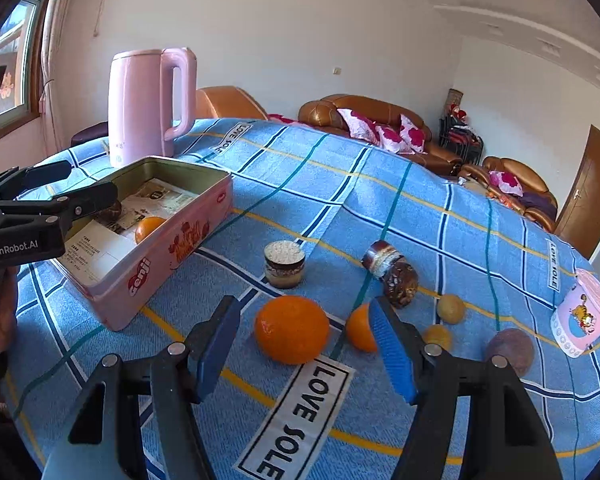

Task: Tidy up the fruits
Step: 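Grasp the white-lidded jar with the left gripper while the right gripper grasps another large orange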

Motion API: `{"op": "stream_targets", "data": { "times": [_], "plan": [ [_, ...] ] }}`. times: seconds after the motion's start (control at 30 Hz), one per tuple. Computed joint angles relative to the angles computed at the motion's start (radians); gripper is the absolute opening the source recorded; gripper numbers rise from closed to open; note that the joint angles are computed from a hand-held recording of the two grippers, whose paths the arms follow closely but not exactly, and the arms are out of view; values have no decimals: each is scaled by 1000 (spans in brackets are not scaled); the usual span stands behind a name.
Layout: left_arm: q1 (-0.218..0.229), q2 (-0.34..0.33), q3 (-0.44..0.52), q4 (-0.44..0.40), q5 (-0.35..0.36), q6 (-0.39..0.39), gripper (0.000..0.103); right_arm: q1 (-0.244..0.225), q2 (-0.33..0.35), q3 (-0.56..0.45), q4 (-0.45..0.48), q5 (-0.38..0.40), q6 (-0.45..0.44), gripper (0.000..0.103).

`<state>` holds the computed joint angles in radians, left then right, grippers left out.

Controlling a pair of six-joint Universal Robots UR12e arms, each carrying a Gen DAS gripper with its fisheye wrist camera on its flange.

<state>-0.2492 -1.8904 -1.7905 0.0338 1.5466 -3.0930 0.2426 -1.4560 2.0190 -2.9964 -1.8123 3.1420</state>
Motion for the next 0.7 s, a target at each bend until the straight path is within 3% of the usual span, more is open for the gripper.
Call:
{"op": "stream_targets", "data": {
  "times": [0.17,0.3,0.43,0.57,0.7],
  "plan": [
    [4,2,5,-15,-2,-20,98,-17,9,-35,140,56,10,67],
    [-1,5,8,-24,-15,-14,98,-29,13,-53,222,91,33,50],
    [-16,5,18,-31,-32,1,98,-34,-2,-24,138,102,43,48],
    [-41,-3,41,-57,-57,29,98,-37,-16,5,37,23,104,48],
    [-77,-24,82,-114,-70,67,98,-50,-27,20,4,-56,165,48]
  ]
}}
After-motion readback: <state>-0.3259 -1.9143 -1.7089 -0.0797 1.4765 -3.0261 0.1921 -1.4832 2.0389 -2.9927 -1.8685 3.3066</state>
